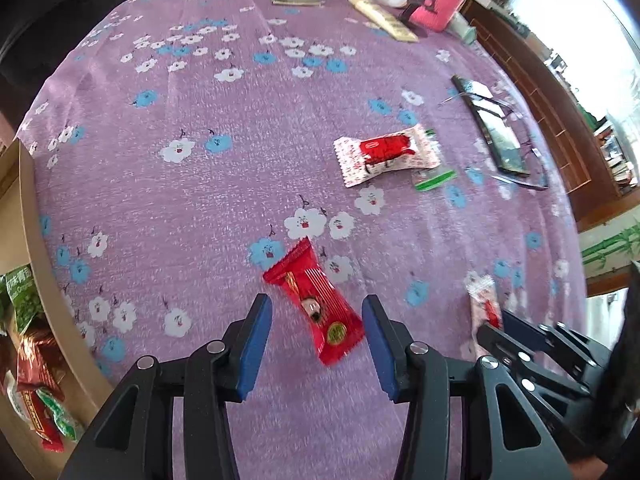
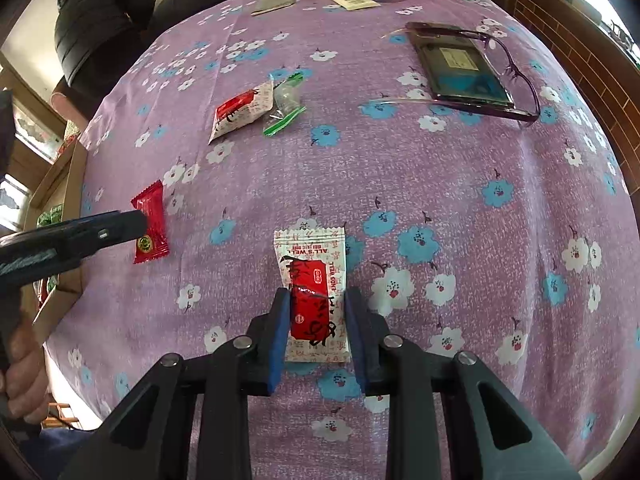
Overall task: Organize snacks
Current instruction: 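Grasp the red candy packet with the left gripper while right grasps the white-red sachet, then lift the red candy packet and white-red sachet off the table with both grippers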
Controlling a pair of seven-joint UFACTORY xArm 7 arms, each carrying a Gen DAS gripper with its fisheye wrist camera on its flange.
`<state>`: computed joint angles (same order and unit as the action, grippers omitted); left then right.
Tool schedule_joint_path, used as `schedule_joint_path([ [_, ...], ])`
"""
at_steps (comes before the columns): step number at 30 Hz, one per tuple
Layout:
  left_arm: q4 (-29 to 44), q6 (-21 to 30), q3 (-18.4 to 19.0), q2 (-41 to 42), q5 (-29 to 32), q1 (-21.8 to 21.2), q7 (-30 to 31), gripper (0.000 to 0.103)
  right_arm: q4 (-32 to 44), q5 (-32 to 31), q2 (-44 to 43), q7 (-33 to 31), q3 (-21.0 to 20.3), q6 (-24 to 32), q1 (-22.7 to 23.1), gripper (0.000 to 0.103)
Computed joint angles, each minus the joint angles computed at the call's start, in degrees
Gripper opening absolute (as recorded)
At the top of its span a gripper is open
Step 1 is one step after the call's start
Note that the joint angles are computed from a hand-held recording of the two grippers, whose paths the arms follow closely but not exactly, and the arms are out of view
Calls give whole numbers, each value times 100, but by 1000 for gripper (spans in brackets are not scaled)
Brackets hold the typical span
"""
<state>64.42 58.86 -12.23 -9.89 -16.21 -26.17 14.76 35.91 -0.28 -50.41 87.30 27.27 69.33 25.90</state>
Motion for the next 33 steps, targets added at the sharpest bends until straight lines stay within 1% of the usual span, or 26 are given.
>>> schedule_joint_path([
  [1,14,-23,-30,48,83,-3,-37,41,-22,3,-25,-7,-12,-21,13,26],
  [3,27,-22,-32,127,83,-14,-31,29,-45,3,-45,-39,-28,-44,29,26],
  [4,18,-44,-33,141,114,-12,-22,26,-46,0,-41,-53,-30,-47,28,26],
  [5,-58,-185,-35,91,126,-16,24,25,-48,-2,-42,-65,-32,-48,28,26],
  [6,-117,-272,-42,55,195,-18,75,22,-51,-2,-43,-74,-35,-53,27,26],
  [9,-319,-449,12,-98,115,-28,307,21,-59,-2,-51,-83,-37,-58,16,26],
  [13,-741,-881,11,-390,163,-73,640,21,-40,-26,-20,-107,-35,-50,-9,26],
  [22,-1079,-1299,13,-591,235,-153,760,22,-31,-43,12,-121,-36,-56,-26,26],
  [33,-1104,-1365,32,-597,245,-196,734,23,141,-140,256,-224,-3,104,-41,27],
])
